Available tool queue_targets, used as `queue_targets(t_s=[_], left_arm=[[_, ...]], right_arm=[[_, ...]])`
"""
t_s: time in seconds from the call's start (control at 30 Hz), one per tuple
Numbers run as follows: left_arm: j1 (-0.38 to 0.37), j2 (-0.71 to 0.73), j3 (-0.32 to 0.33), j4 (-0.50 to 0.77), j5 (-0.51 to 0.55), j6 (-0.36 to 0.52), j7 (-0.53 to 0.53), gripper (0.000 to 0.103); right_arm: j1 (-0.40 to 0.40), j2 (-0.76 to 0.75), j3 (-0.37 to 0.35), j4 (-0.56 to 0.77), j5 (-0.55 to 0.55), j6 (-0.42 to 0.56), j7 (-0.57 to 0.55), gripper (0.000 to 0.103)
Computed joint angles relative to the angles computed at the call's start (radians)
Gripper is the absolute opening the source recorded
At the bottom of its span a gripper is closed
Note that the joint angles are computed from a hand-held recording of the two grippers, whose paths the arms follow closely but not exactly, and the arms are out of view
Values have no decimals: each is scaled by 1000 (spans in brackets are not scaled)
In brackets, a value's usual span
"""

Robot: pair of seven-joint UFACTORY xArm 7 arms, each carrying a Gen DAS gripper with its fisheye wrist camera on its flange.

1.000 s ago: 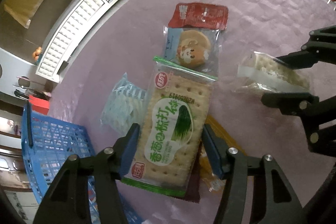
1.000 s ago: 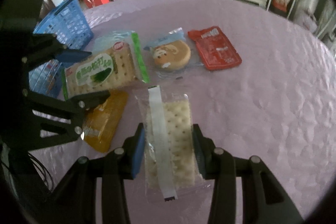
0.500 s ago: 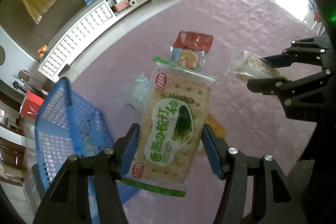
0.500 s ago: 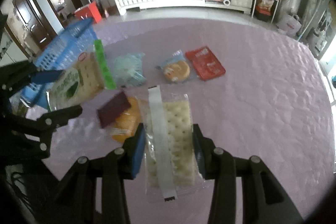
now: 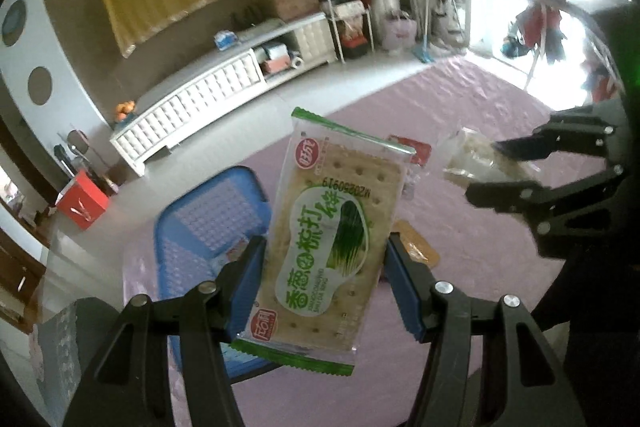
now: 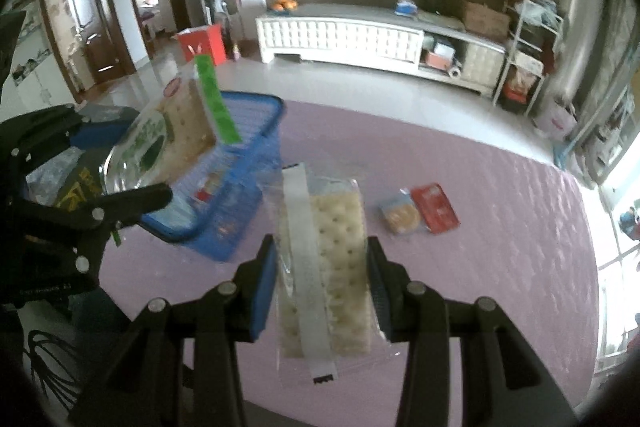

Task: Organize snacks
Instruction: 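Carry both cracker packs to the blue basket and release them from both tools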

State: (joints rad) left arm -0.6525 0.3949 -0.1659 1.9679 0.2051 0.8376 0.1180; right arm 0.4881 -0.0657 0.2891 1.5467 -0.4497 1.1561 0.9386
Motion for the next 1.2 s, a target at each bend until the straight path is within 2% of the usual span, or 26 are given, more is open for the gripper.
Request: queue_targets(t_s=[0.13, 0.37, 0.43, 0.67, 0.97, 1.2], left_arm=[[41, -69, 3, -70, -15, -34, 11, 57], [127, -127, -3, -130, -72, -69, 44, 57], [143, -113, 0, -110, -81, -62, 44, 57], [185, -6, 13, 7, -139, -35, 34, 57], [206, 224, 33, 276, -215, 93, -4, 57], [215, 265, 30, 266, -251, 106, -6, 57]], right_arm=[[39, 117, 7, 155, -52, 29, -11, 47], [133, 288, -63, 362, -71, 37, -65, 47], [145, 310, -87, 378, -51, 25, -85, 47], [192, 500, -166, 616, 18, 75, -174, 47], [186, 651, -224, 777, 152, 104, -251, 47], [179, 686, -239, 788, 193, 106, -275, 47]])
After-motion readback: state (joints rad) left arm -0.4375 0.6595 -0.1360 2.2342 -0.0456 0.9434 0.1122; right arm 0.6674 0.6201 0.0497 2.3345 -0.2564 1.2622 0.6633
